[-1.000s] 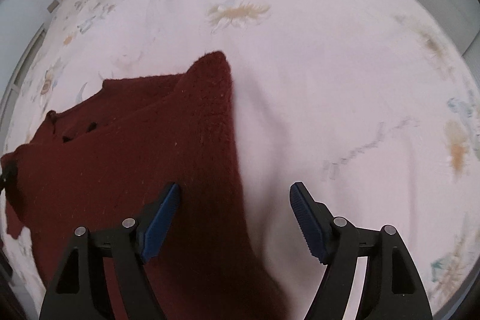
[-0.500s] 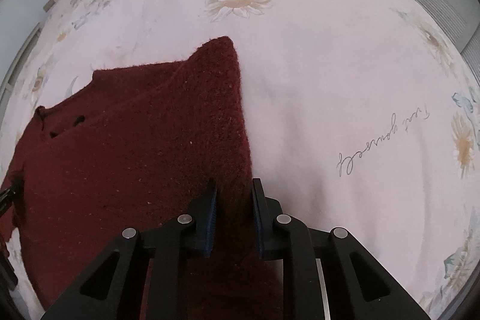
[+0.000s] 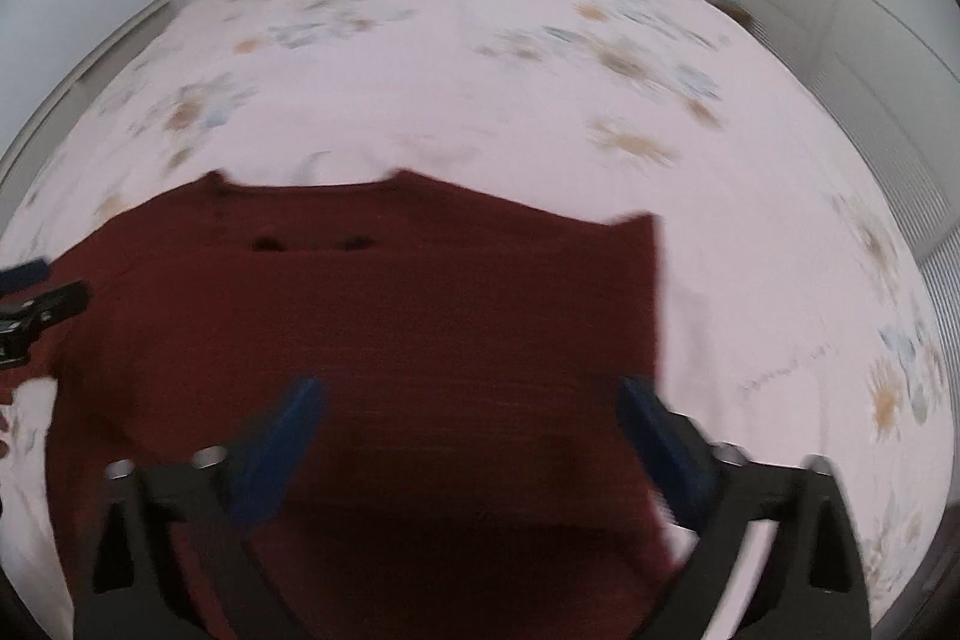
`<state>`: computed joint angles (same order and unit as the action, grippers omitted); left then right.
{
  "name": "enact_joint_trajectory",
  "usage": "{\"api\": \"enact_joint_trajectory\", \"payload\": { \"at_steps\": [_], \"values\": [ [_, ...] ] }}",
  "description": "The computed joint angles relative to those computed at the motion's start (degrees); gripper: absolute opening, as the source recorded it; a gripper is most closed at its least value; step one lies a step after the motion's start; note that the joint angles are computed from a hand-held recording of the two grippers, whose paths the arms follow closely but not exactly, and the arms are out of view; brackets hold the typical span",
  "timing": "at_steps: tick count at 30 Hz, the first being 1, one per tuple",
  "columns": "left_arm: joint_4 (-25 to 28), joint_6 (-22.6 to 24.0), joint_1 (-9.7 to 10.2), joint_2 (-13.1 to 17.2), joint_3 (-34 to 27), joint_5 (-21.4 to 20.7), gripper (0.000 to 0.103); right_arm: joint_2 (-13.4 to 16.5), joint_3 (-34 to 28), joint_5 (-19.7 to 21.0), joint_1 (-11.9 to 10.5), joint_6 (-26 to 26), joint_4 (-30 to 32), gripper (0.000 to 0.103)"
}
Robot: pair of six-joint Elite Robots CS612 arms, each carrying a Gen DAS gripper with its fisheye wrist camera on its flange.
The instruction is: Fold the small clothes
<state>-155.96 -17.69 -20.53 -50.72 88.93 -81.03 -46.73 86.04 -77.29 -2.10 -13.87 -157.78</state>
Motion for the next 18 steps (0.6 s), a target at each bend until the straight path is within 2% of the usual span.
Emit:
{"api": "enact_joint_trajectory", "payload": {
  "at_steps": [2,5,9,12,15,18],
  "values": [
    [-1.7,0.4,-0.38,-0.1,0.3,-1.3,0.102,0.0,0.7,0.3,0.9,-1.0,-1.6,0.103],
    [-5.6,1.8,-1.79,0.1,1.4,0.7,0.102,0.8,1.1,-1.6,2.4,-2.4,-2.4,0.103],
    [-4.8,2.1,-2.67,1.5,1.1,1.0,0.102,2.2,1.3,-3.9,3.3,-2.7,-2.4,0.103],
    [-2.2,0.9,-2.71,3.0,0.4,-0.1,0.102,3.4,0.8,-6.3,2.8,-2.5,-1.4,0.103],
    [0.2,-0.1,-2.69,3.8,0.5,-0.5,0.102,3.9,1.0,-6.7,1.2,-0.8,-2.3,0.103],
    [-4.1,-0.3,-2.48,3.7,2.6,-0.3,0.102,4.0,1.1,-6.7,-0.4,0.7,-2.5,0.102]
  ]
}}
